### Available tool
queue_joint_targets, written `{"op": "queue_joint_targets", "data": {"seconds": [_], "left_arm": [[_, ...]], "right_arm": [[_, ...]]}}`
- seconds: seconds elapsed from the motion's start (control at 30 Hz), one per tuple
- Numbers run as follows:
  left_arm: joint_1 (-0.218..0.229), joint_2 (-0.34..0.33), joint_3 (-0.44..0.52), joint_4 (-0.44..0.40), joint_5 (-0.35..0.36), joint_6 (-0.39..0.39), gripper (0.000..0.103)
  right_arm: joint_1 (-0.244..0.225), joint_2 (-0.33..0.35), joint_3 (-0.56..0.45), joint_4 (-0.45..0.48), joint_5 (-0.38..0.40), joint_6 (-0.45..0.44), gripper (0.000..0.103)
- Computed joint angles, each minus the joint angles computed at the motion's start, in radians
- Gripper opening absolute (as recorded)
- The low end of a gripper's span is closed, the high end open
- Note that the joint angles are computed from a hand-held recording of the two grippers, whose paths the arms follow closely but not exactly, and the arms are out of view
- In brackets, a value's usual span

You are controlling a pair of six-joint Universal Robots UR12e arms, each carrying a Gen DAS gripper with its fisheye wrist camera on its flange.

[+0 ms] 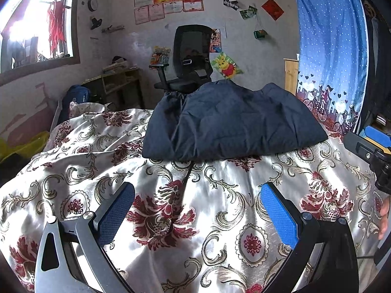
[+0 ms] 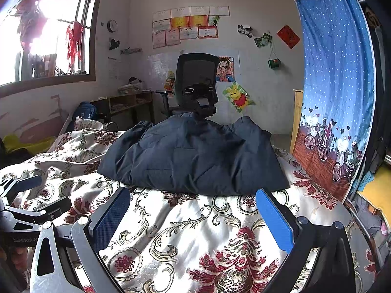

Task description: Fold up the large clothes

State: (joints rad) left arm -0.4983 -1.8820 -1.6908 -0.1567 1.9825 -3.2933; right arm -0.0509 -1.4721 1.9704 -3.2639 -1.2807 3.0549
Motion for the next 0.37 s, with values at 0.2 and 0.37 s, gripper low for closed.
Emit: {"op": "queue_joint_targets", "data": {"seconds": [0.2, 0.37], "left_arm": [[0.000, -0.001, 0.000, 0.003, 0.003, 0.004, 0.101], [0.001, 0.000, 0.000, -0.008, -0.001, -0.001, 0.101]], "right_arm": [[0.000, 0.000, 0.000, 0.000, 0.000, 0.000, 0.103], [0.000, -0.001, 0.000, 0.001, 0.000, 0.000, 0.103]]}}
